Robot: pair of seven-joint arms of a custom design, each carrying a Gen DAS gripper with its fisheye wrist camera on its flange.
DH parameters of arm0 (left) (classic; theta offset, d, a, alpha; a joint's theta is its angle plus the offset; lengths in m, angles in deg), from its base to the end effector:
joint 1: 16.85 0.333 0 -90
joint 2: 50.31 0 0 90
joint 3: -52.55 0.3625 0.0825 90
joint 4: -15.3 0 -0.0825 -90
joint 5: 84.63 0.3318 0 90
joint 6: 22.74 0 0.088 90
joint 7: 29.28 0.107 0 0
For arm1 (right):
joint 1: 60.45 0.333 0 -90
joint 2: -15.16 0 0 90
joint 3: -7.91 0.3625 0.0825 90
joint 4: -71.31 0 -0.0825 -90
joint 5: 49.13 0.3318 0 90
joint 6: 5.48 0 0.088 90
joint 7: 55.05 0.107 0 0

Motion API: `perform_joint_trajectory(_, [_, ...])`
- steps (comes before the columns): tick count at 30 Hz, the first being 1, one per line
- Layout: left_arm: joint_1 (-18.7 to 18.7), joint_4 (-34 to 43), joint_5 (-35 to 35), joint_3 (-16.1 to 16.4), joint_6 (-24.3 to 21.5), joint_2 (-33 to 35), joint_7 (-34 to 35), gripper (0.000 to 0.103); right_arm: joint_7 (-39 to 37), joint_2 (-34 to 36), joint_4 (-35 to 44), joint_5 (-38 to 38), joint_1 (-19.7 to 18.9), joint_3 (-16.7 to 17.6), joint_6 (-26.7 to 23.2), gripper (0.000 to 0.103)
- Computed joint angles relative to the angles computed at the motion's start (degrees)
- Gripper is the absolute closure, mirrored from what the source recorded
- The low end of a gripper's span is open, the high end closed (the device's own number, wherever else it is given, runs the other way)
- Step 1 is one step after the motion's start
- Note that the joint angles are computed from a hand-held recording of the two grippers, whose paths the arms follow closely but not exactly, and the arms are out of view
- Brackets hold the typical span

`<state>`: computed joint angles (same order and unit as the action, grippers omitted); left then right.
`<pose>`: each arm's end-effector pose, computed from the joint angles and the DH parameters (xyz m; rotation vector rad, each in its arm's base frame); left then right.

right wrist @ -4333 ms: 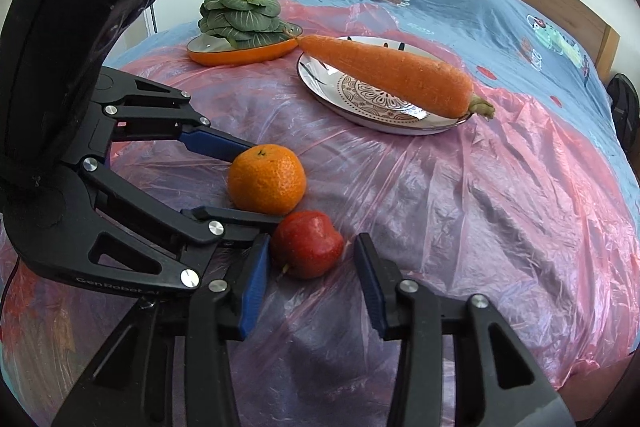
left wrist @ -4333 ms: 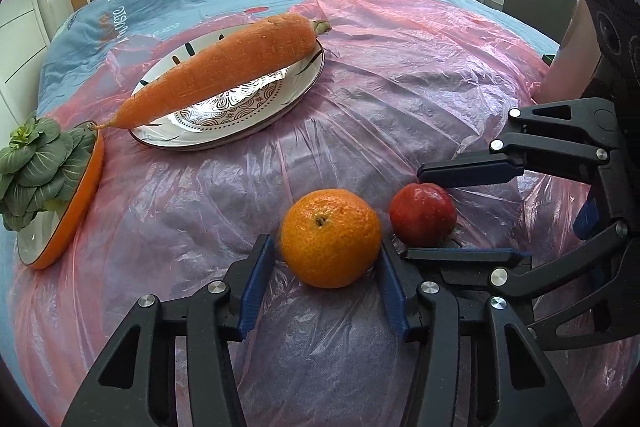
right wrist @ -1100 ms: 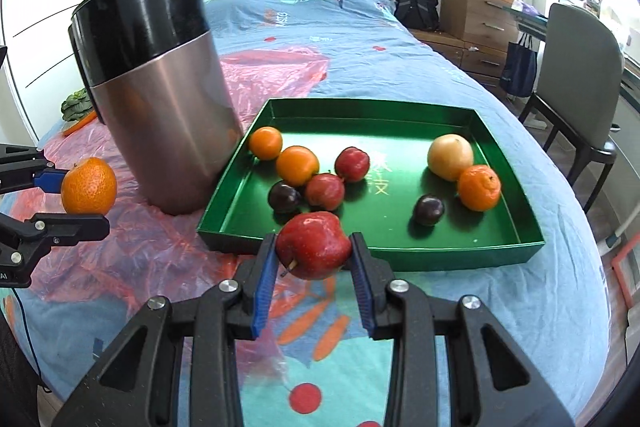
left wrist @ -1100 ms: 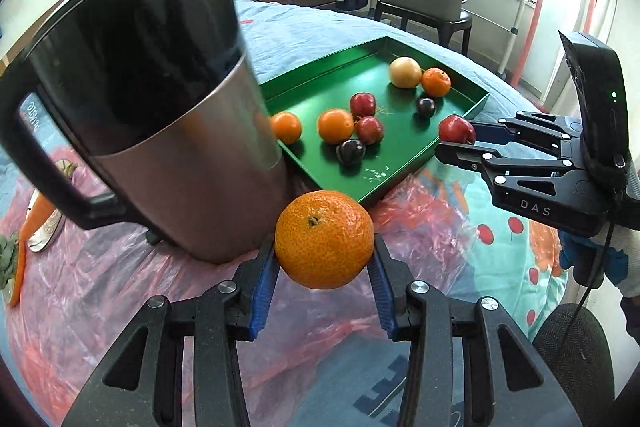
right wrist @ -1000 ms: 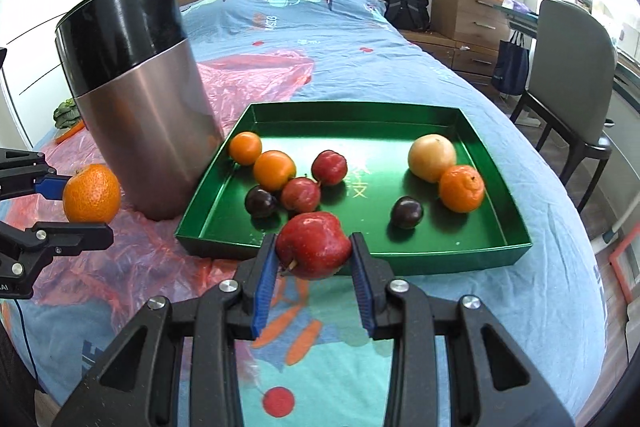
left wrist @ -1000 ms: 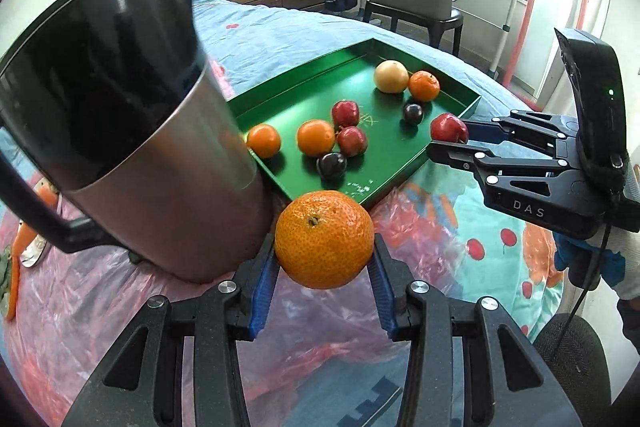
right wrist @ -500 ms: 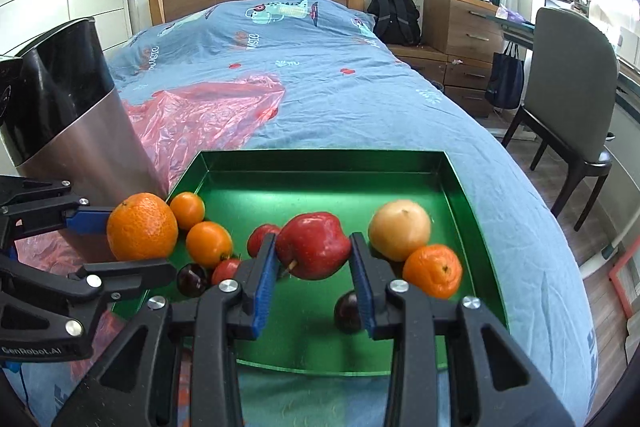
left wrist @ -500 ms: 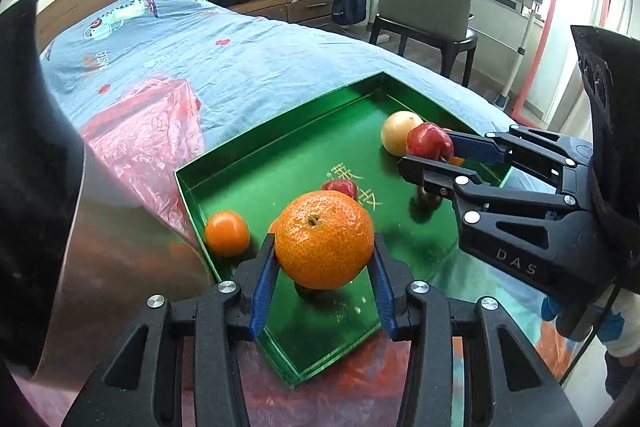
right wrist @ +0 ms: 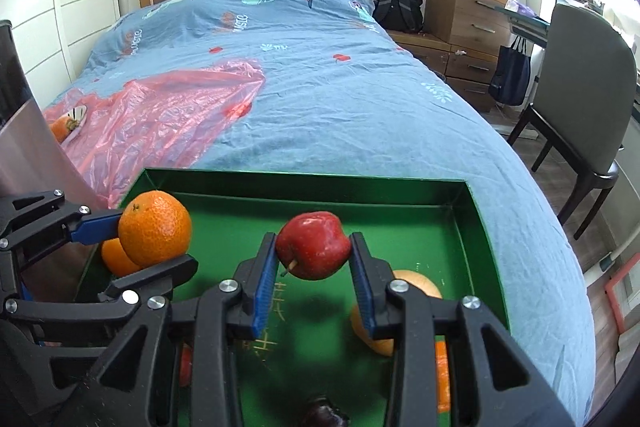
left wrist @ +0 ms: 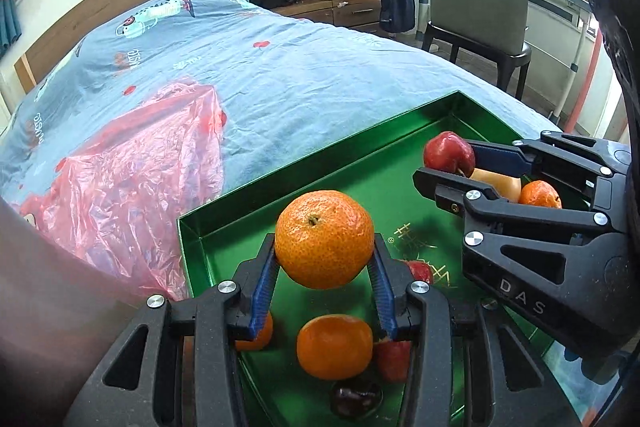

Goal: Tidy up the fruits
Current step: 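Open the left tool to drop the orange while the right tool releases the apple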

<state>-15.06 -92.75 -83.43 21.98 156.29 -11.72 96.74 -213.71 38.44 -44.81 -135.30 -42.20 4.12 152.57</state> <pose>0.6213 -0.2637 0.3384 -0.8319 2.5652 -0.8907 0.5558 0.1896 0.3360 -1.5035 2.0714 -0.8634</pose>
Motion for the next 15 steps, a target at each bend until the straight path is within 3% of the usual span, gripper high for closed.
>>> perform_joint_trajectory(9, [-3.6, 4.8, -2.3, 3.5, -6.2, 2.3, -2.1, 0.065, -4.2, 1.6, 0.3, 2.5, 0.2, -0.3, -0.4, 0.040])
perform_joint_trajectory(15, [-5.5, 5.2, -3.4, 5.5, -7.4, 2.0, -2.0, 0.065, -5.6, 1.9, 0.4, 3.5, 1.6, -0.9, -2.1, 0.040])
